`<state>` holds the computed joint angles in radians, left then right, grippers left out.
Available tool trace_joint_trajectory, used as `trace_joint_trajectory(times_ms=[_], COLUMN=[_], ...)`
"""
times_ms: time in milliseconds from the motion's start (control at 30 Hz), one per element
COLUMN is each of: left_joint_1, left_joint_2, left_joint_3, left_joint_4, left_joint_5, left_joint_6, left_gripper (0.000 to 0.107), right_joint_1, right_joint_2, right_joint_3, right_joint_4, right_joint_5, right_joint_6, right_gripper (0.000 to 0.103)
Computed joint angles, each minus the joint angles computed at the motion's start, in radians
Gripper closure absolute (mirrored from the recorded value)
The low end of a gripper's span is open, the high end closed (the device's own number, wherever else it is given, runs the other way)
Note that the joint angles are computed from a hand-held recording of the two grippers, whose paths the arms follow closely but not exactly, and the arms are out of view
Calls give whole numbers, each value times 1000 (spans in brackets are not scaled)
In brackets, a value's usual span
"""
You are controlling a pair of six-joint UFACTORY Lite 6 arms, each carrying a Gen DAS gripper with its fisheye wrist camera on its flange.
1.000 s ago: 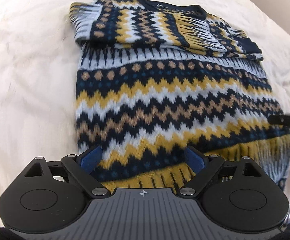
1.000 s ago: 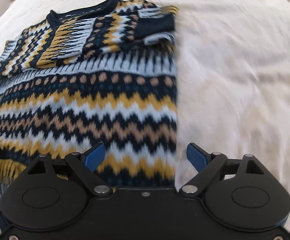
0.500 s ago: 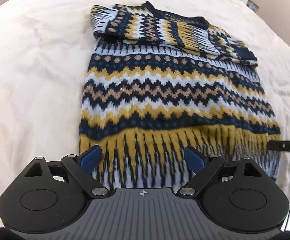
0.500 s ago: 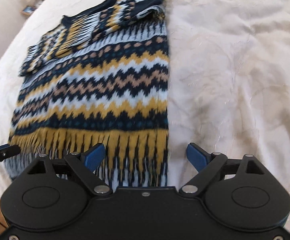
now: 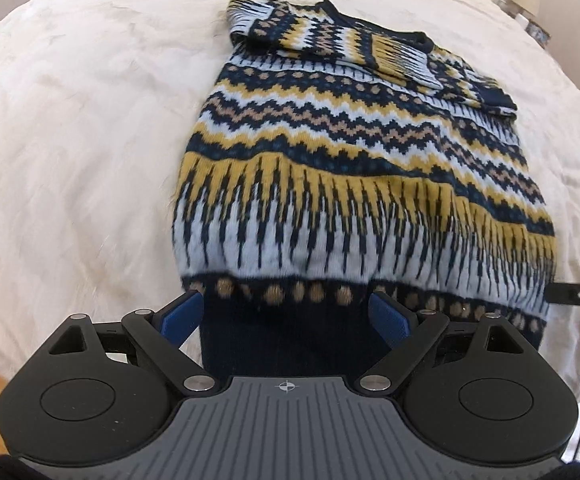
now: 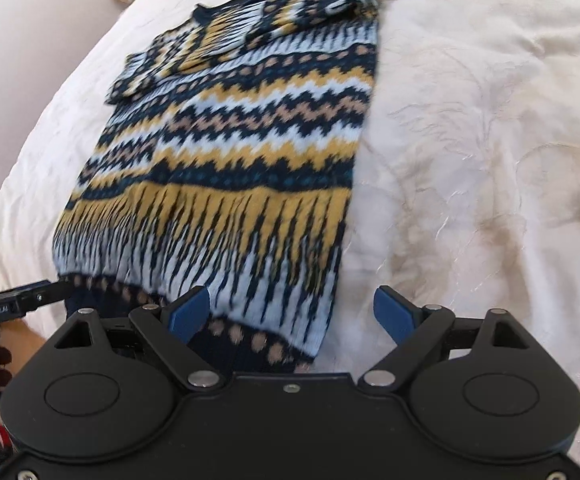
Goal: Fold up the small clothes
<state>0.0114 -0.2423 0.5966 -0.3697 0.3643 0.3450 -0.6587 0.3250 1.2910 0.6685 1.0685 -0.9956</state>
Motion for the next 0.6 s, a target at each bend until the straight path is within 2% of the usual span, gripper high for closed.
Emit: trace_joint_trajectory(times_ms=[233,467,600], left_joint_1=[92,219,243], left_joint_2=[-65,71,196], left_joint_3=[-35,23,73], left_joint_4=[-85,-328,-391], left_joint_5=[27,74,105], left_joint_6=[153,524,659], left_gripper=[17,17,17], right_joint_1=[-17,8,55], right_joint_2=[-63,-161,-223], right_joint_3=[-76,-196,-277], right_joint_4=[0,2,-6], right_joint_5=[31,-19,-85], right_joint_6=[-51,-28,20], right_gripper=[13,13,13])
